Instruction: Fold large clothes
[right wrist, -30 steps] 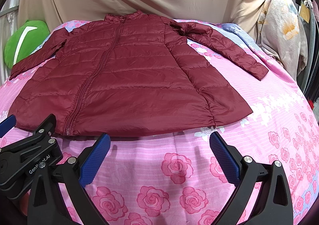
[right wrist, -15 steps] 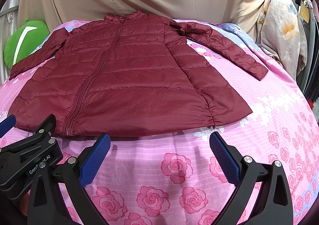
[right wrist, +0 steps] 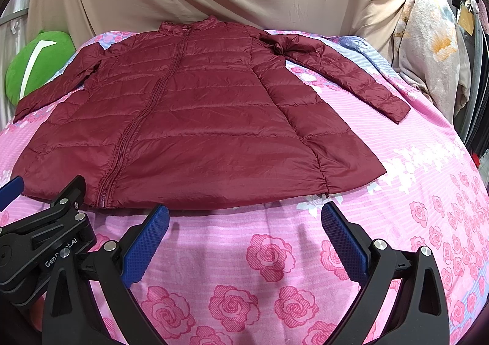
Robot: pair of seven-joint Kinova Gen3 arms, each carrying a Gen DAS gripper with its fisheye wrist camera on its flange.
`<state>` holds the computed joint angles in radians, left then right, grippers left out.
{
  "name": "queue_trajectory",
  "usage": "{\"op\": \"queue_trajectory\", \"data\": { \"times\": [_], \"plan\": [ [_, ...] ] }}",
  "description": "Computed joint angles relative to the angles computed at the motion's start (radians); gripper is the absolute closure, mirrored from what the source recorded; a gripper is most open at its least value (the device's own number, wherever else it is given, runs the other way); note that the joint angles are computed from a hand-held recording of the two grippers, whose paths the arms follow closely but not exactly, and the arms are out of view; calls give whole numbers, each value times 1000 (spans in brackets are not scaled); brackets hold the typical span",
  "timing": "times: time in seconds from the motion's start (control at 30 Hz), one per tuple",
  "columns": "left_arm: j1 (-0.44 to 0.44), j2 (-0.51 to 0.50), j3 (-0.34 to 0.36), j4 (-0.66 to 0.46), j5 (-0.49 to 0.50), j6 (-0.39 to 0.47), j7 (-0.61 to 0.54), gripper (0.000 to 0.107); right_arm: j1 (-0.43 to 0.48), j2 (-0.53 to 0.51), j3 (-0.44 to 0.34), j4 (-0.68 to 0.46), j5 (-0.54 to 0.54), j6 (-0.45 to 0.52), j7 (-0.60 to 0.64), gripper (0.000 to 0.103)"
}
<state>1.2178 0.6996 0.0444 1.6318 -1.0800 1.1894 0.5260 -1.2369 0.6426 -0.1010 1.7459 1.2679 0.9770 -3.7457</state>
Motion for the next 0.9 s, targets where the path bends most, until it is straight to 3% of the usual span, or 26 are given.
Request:
{"op": "queue_trajectory", "data": {
  "times": [0.6,0.77,0.9],
  "plan": [
    [-2,-7,2,9,-2,-12,6,10,-7,-4,8,-14,-14,-10,19,5],
    [-30,-95,14,130,-56,-142,89,9,69,-84,-18,91,30,-118,5,5],
    [-78,-198,38,225,-85,-174,99,9,135,-199,6,201,15,-40,13,5]
  ]
}}
